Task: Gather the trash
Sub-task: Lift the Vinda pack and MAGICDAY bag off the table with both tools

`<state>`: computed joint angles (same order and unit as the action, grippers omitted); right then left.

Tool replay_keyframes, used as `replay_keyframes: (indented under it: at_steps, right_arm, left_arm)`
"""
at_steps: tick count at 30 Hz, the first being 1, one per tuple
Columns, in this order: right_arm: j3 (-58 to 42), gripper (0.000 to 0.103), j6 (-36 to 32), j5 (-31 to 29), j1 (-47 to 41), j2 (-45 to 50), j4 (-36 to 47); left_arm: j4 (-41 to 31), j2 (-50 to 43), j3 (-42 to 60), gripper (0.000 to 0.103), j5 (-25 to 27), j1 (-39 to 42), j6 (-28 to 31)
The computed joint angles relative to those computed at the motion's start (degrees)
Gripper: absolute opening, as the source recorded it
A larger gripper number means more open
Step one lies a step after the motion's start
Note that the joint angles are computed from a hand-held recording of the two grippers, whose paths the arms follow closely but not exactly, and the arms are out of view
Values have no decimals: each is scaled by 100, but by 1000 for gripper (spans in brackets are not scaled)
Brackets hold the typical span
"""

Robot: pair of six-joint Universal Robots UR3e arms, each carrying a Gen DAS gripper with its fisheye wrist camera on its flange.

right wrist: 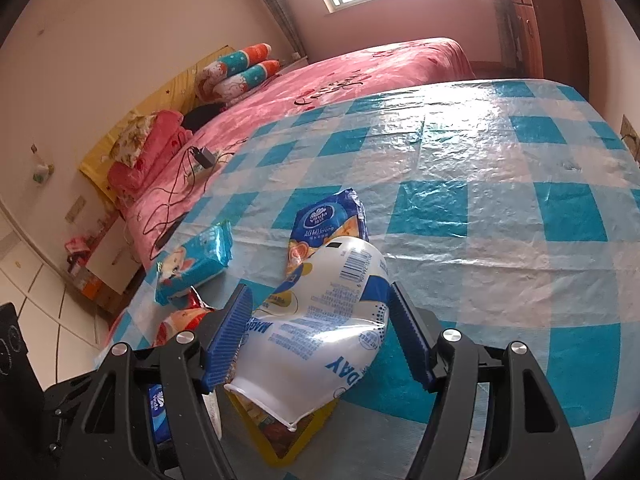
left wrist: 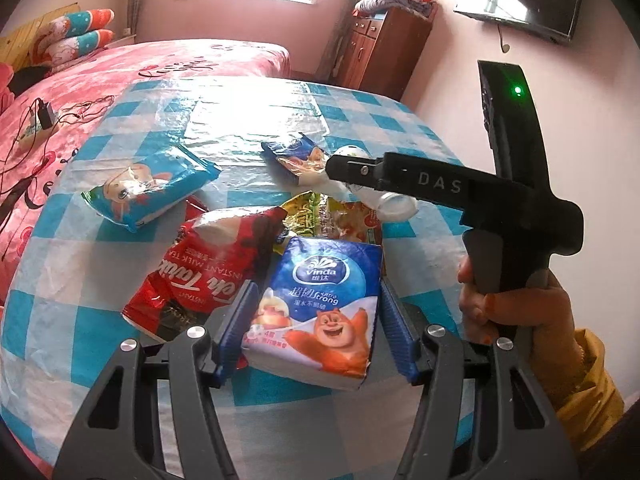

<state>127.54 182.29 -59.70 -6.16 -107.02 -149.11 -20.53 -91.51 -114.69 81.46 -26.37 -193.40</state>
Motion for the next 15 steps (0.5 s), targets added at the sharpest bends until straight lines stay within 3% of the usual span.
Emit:
replay_keyframes:
  at_steps: [15]
  right_arm:
    - [-214,70,250,76,190,27,-19]
  left_arm:
    - [289,1147,-1011,61,-827,1090,200]
